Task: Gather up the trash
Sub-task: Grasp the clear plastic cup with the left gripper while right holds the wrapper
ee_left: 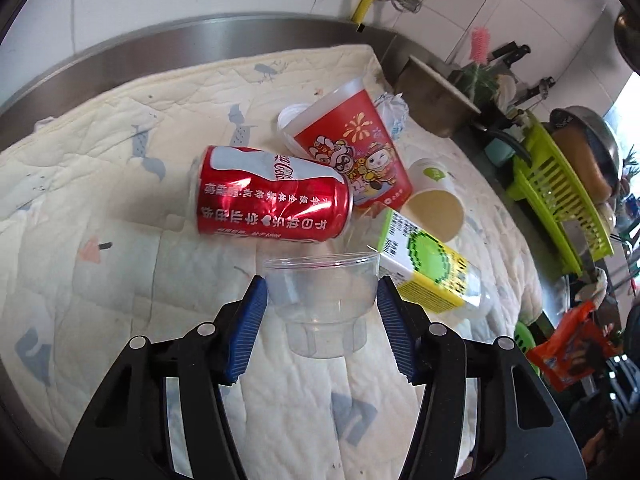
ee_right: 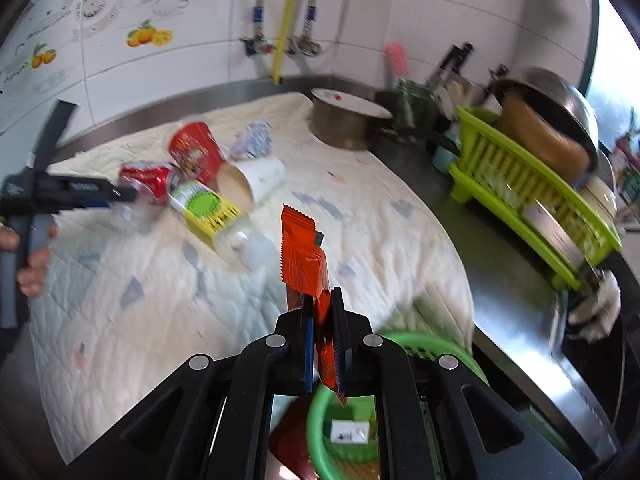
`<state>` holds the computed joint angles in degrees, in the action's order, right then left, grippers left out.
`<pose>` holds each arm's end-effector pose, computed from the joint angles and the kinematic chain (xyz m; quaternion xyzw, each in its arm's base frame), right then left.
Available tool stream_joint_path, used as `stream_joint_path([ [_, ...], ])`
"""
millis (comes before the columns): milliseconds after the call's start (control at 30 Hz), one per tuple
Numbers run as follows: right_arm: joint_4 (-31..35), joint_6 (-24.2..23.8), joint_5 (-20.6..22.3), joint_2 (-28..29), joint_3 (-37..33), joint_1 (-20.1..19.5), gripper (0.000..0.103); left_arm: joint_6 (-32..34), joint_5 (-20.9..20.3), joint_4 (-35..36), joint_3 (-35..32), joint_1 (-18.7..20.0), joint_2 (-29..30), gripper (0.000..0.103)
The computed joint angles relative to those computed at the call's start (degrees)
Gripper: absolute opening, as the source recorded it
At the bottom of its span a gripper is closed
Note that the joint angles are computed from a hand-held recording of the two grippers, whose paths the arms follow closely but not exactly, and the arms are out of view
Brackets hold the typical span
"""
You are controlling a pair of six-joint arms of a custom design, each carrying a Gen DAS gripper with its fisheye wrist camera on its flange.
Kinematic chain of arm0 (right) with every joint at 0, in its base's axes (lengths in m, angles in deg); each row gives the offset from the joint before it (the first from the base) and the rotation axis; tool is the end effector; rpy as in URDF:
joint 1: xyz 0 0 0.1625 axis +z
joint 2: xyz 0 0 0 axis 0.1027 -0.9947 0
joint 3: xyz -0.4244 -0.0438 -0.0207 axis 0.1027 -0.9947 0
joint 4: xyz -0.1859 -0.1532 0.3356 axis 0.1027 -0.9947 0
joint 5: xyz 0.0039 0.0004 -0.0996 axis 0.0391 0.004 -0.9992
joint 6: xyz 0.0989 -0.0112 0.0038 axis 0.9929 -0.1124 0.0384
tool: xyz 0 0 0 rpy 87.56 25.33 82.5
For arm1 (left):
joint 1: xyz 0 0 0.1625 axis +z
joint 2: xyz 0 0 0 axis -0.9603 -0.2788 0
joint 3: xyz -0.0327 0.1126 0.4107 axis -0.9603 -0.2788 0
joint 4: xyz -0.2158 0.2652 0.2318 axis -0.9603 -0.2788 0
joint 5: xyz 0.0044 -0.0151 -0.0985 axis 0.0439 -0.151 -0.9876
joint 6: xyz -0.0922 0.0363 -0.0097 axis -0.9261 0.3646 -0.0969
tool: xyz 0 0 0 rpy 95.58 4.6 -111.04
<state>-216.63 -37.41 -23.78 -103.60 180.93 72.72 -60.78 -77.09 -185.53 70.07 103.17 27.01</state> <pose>0.0263 -0.4446 0.4664 0.3631 -0.8379 0.2605 0.3134 -0.3925 -0.4624 0.0541 -0.0537 0.8982 -0.3598 0.2466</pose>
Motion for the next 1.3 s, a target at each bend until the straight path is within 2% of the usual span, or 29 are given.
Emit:
stream_joint_path([
  [300, 0.7, -0.97, -0.27, -2.32, -0.06, -7.25, 0.008, -0.98, 0.64, 0.67, 0.75, -5.43, -0.15, 0.056],
  [500, 0.9, -2.02, -0.4, -3.15, -0.17, -9.33, 0.008, -0.37, 0.61, 0.01, -0.31, -7.45, 1.28, 0.056],
  [733, -0.86, -5.06, -1.13, -4.08, 0.96, -10.09, 0.008, 0.54, 0.48, -1.2, -1.28, -8.7, 2.82, 0.056],
  [967, 0.54, -5.77, -0.21, -5.05, 1.0, -10.67, 0.008, -0.87, 0.88, -0.13, -1.3, -9.5, 2.86, 0.056],
  [1300, 1.37, -7.2, 0.32, -6.92, 2.99, -8.42, 0.008, -4.25, 1.79, 2.01, 0.48, -10.82, 1.2, 0.056],
])
